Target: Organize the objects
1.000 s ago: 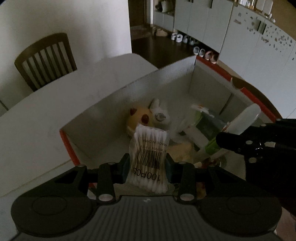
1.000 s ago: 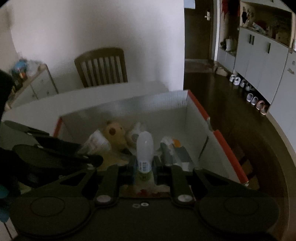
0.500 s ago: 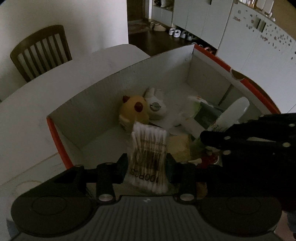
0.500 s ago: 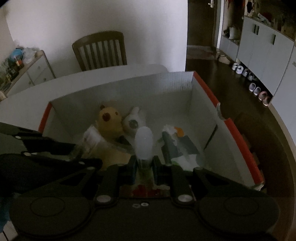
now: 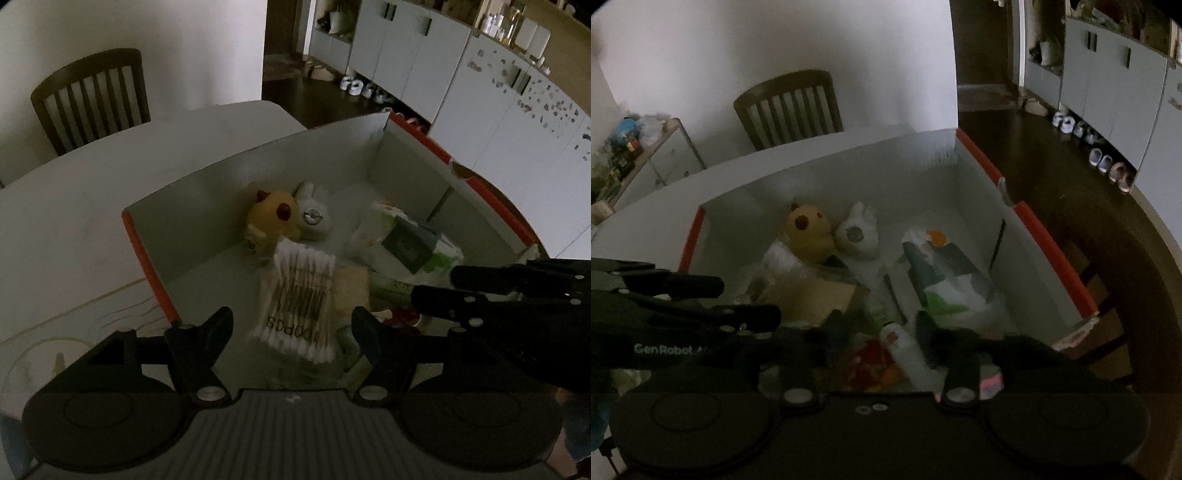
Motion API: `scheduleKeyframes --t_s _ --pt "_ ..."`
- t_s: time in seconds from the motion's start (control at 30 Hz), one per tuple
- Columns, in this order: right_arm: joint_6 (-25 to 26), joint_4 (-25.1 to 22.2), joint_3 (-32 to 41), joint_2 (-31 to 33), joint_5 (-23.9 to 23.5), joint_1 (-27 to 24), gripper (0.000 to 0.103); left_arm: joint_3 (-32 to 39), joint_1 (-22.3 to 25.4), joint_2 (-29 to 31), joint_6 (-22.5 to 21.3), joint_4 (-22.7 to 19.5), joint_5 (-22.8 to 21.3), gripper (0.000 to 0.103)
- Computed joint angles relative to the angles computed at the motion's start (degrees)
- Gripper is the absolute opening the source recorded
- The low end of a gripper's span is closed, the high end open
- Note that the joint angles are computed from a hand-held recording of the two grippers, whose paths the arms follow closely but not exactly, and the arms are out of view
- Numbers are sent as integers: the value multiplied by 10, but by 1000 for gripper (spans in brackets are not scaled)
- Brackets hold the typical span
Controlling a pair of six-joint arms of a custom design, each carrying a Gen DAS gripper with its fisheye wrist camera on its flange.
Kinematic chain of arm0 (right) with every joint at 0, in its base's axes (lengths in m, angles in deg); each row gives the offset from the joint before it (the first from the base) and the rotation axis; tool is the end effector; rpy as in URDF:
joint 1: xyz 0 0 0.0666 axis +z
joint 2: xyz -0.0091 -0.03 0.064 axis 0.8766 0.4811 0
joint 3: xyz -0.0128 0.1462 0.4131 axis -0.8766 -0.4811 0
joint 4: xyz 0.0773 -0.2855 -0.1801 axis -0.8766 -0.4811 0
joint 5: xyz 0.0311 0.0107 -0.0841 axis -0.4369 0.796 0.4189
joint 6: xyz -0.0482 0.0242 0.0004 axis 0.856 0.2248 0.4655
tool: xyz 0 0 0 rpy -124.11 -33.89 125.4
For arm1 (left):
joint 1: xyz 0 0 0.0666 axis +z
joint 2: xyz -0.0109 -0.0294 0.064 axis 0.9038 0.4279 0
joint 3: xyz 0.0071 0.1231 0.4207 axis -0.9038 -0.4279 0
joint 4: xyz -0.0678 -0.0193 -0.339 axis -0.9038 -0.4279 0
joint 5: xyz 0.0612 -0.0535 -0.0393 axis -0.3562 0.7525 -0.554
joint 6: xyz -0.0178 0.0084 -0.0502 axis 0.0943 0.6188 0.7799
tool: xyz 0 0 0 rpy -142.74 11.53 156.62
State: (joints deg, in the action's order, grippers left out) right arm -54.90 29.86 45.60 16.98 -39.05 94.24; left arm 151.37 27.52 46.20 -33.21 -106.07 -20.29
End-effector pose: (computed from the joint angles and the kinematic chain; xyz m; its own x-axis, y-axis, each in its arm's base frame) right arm 0.3527 0.2138 0.4550 -0.7456 0.2951 -0.5976 0.2331 0.9555 0.1809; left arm 0.5098 -0.3869 0.4851 -0.7689 0.3554 -0.5315 0.4740 0.8748 -0.1008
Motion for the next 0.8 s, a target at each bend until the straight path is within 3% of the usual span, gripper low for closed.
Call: scheduleKeyframes --t_s 0.1,0.5,0.8 --pt "-6 2 -1 -11 9 6 61 -20 1 -16 -3 18 4 71" --pt "-38 -27 22 -39 63 60 62 -92 7 -84 -9 72 32 73" --pt "-65 -65 56 -38 130 115 62 -161 10 -149 -48 132 26 73"
